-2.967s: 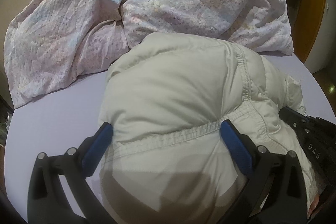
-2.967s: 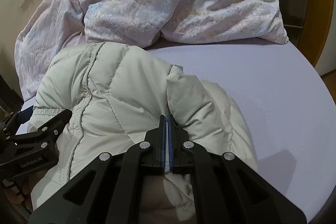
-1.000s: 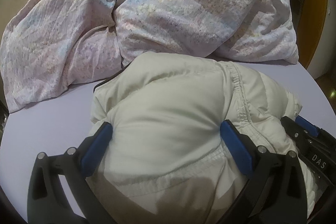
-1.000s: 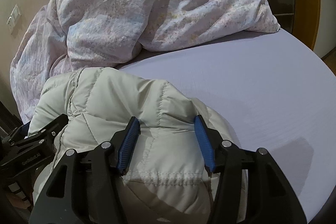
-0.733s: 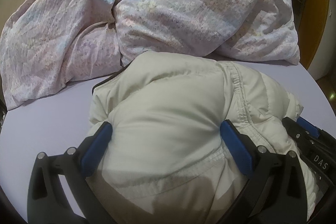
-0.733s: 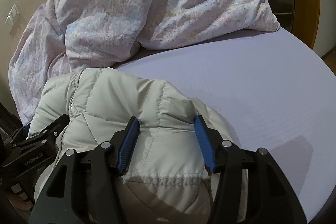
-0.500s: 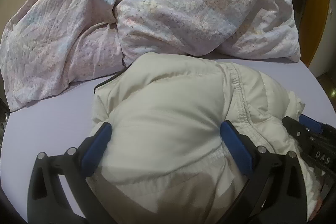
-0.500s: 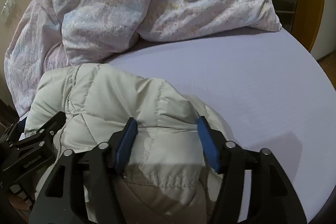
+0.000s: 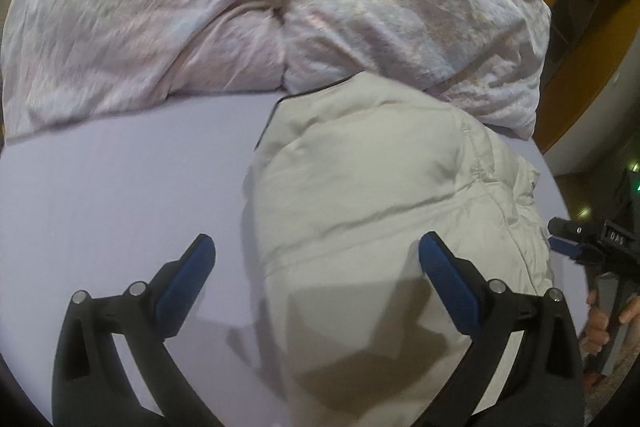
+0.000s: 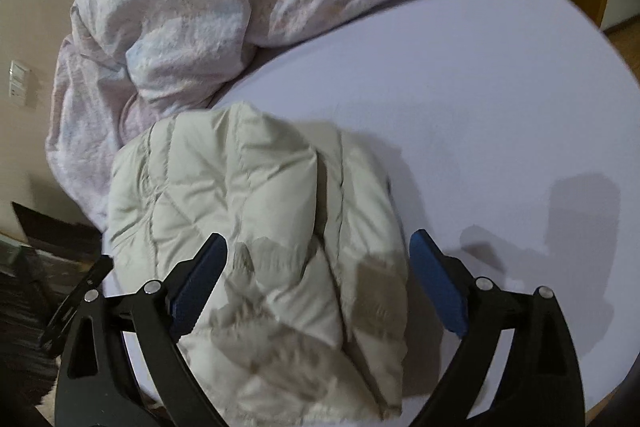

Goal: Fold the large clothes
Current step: 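Grasp the folded jacket with both tools and lift it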

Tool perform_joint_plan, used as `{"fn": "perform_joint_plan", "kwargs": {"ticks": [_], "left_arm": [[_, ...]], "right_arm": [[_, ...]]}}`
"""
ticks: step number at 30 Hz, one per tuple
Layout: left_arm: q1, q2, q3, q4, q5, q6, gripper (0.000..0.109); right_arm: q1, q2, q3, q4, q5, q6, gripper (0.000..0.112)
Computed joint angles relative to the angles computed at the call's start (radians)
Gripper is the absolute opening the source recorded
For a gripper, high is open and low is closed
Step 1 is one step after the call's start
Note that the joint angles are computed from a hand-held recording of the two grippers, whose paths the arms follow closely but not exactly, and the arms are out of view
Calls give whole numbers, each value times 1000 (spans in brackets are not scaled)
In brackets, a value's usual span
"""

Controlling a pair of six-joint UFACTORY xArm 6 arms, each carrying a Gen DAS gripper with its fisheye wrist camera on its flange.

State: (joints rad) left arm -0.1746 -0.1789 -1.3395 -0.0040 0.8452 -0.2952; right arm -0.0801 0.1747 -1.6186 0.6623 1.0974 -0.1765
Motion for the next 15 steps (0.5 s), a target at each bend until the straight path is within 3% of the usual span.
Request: {"fn": "perform_joint_plan", "kwargs": {"ticks": [8,15], "left_arm": [[116,-31,31,-321,111,104,101],[97,-7,35,-390,143,173,101]], "right_arm": [[-40,73,-62,82,159,37,102],[-70,158,-132,188,301,56,102]]}}
